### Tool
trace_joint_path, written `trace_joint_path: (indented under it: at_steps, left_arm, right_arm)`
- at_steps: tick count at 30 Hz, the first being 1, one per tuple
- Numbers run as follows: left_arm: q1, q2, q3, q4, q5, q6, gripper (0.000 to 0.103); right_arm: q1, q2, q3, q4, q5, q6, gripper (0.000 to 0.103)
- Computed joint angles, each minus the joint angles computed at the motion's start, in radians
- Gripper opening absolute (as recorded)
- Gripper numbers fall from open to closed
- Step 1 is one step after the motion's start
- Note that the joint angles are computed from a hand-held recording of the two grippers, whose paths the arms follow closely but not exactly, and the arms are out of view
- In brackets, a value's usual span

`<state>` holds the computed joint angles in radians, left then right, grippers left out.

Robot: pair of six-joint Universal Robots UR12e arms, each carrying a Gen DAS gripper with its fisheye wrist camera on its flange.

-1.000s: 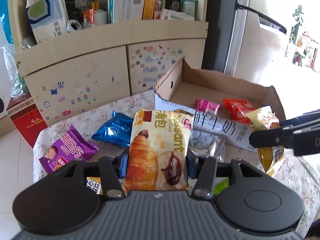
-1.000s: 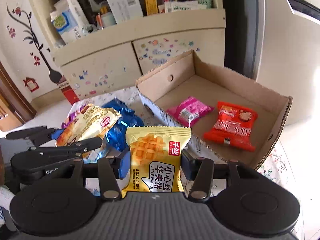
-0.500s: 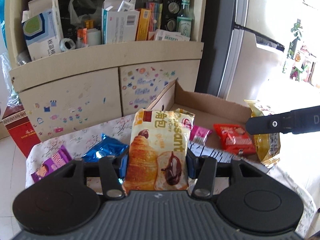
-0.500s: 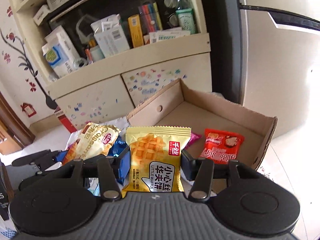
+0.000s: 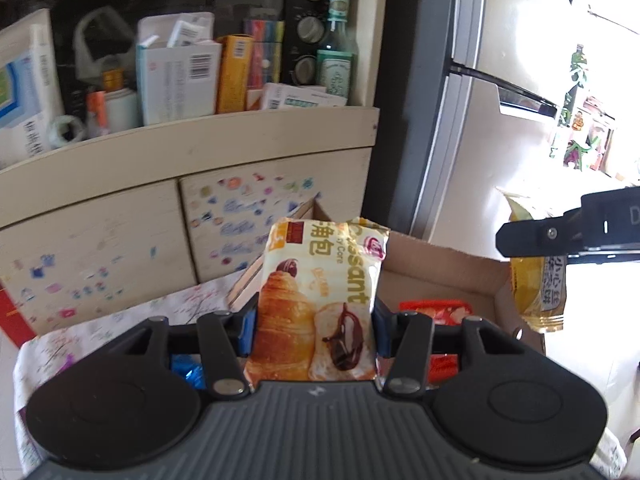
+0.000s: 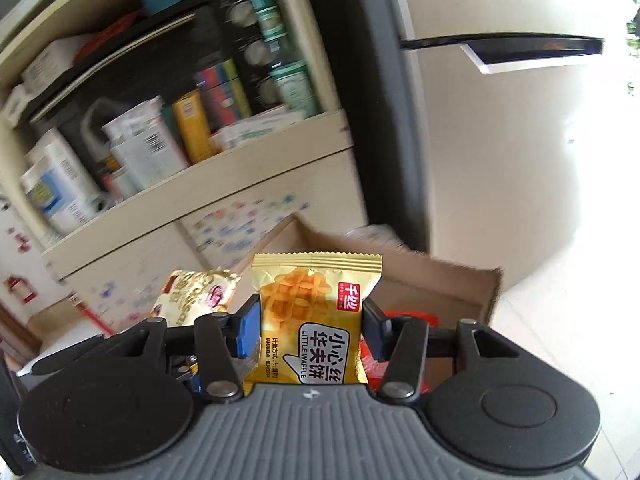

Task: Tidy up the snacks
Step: 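Carry both packets into the cardboard box and open both tools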

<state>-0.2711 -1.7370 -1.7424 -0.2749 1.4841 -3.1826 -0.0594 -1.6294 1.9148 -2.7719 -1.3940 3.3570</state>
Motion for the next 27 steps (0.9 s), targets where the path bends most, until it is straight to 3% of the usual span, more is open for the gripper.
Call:
trace_joint_path:
  at_steps: [6,8,11,13,27]
  left_arm:
    - [-0.007,-0.066,0.071,-0.025,-0.04,-0.035,0.053]
    - [-0.009,-0.082,0.088,-0.042,-0.052,-0.05,0.071]
    - [-0.009,-0.087,0.085,-0.024,-0.057,-0.088,0.085]
    - [-0.005,-0.085,0.087,-0.029,-0.07,-0.101,0.085]
    - [0.021,-0.04,0.073,-0.096,0.021,-0.084,0.087]
  right_arm:
    - [0.0,0.032,-0.016,-0.001,-0.097,0.098,0.059]
    - [0.002,0.045,-0.023,0.005,-0.128,0.119,0.062]
    - [-0.007,0.049,-0.027,0.032,-0.105,0.178,0.067]
    - [-0.01,0.051,-0.028,0.031,-0.083,0.185,0.071]
    - [0.002,0.055,-0.035,0.045,-0.022,0.151,0.073]
